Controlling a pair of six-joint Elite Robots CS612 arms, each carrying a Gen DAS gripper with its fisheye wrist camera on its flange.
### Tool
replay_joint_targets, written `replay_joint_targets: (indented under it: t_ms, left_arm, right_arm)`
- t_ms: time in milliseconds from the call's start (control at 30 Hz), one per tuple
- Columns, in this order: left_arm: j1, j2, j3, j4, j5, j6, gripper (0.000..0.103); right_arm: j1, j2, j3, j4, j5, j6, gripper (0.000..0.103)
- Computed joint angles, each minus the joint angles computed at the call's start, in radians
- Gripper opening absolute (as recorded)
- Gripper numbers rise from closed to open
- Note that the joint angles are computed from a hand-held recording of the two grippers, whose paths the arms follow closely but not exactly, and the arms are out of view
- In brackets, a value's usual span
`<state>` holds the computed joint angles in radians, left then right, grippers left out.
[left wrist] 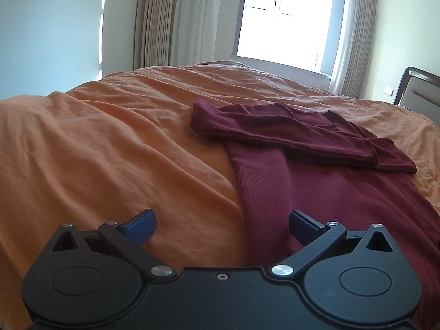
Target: Fold small clothes
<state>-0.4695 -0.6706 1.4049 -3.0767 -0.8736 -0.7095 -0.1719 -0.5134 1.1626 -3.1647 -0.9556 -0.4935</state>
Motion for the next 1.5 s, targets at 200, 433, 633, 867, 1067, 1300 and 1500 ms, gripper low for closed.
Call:
replay_joint_targets:
  t_ms: [200, 433, 633, 867, 1067, 1300, 1500]
  left_arm:
    - [-0.030, -0.008, 0.061, -0.045, 0.027, -0.002, 0.102]
    - [-0.051, -0.028, 0.139, -0.115, 0.045, 0.001, 0.102]
    - [-0.064, -0.057, 0.186, -0.110, 0.062, -0.007, 0.102]
    - [-0.082, -0.075, 0.214, -0.103, 0.098, 0.022, 0.102]
    - [-0.108, -0.067, 0.208, -0.110, 0.181, 0.054, 0.102]
    - [-0.119, -0.040, 0.179, -0.198, 0.193, 0.135, 0.102]
    - [-0.115, -0.023, 0.152, -0.224, 0.193, 0.196, 0.102]
  right_arm:
    - [-0.054, -0.023, 0.093, -0.095, 0.005, 0.038, 0.103]
    - [-0.077, -0.022, 0.129, -0.187, 0.058, 0.190, 0.103]
    - [-0.073, -0.024, 0.162, -0.363, 0.120, 0.196, 0.103]
    - [-0.061, -0.043, 0.193, -0.298, 0.285, 0.012, 0.103]
    - [-0.038, -0.049, 0.222, -0.233, 0.315, -0.233, 0.103]
    - [-0.014, -0.014, 0.222, -0.378, 0.230, -0.215, 0.103]
    - [0.005, 0.077, 0.163, -0.690, 0.042, -0.109, 0.103]
